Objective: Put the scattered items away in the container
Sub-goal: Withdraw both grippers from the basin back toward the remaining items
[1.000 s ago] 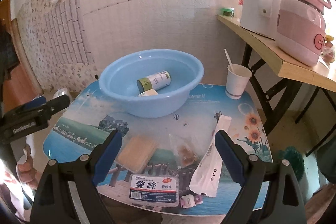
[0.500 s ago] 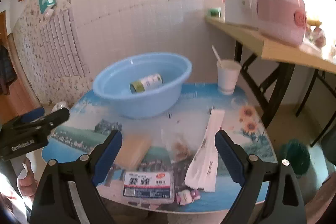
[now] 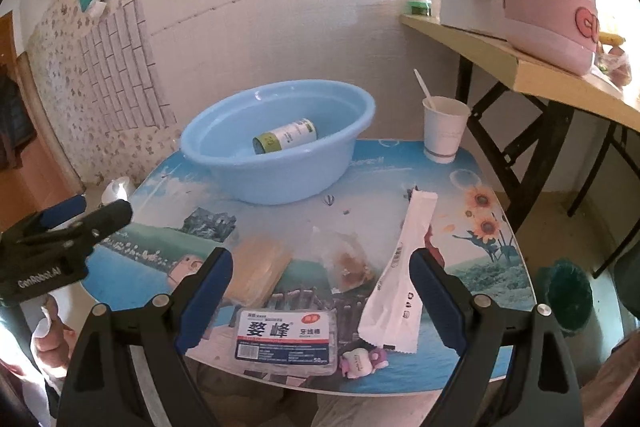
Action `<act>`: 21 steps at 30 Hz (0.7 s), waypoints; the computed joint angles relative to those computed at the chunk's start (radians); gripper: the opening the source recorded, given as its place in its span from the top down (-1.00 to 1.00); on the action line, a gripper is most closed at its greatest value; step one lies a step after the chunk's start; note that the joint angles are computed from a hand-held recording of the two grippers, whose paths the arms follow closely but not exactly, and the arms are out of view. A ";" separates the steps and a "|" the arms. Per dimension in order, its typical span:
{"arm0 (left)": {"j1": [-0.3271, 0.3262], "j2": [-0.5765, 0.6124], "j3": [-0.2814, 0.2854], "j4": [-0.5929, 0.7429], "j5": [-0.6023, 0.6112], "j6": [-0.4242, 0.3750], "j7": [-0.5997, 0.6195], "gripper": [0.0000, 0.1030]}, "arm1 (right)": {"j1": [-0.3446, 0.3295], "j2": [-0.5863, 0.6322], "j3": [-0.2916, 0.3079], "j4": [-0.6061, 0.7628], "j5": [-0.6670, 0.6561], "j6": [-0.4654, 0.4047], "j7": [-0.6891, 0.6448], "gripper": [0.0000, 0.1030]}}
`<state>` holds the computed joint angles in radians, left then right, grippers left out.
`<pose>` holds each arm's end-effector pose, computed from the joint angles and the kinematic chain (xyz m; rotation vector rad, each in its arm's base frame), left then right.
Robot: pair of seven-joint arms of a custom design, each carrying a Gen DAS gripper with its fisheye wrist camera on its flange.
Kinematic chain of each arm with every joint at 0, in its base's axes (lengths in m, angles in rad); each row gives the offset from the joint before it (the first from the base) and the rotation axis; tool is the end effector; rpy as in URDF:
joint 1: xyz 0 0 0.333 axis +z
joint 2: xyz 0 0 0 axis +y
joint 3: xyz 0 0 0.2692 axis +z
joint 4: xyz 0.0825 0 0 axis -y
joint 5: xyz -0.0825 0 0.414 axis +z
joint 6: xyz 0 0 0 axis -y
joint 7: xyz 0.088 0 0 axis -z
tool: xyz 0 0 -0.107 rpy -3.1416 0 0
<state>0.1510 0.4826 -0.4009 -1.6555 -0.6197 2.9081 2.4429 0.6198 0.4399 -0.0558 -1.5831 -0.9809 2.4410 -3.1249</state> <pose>0.7153 -0.1070 0.3720 -1.3365 2.1345 -1.0799 0.6083 0.3887 0.3738 -1.3775 1.9987 -0.8404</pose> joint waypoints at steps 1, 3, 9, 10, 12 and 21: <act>0.001 0.001 -0.002 0.002 -0.001 -0.002 0.000 -1.00 | 0.003 -0.002 -0.002 0.000 -0.010 0.002 0.001 -0.77; -0.016 0.002 0.016 0.008 0.018 -0.011 -0.029 -1.00 | 0.007 -0.005 -0.002 0.000 -0.017 -0.006 -0.003 -0.77; -0.013 -0.005 0.001 -0.001 0.015 -0.015 -0.014 -1.00 | 0.002 -0.036 0.003 -0.040 -0.043 -0.014 0.046 -0.77; -0.013 -0.006 0.001 -0.002 0.013 -0.018 -0.015 -1.00 | 0.000 -0.039 0.006 -0.044 -0.042 -0.018 0.046 -0.77; -0.014 -0.010 0.002 -0.008 0.011 -0.021 -0.012 -1.00 | -0.004 -0.049 0.010 -0.058 -0.045 -0.020 0.057 -0.77; -0.018 -0.016 0.007 -0.019 -0.004 -0.019 -0.003 -1.00 | -0.021 -0.065 0.029 -0.086 -0.051 -0.031 0.081 -0.77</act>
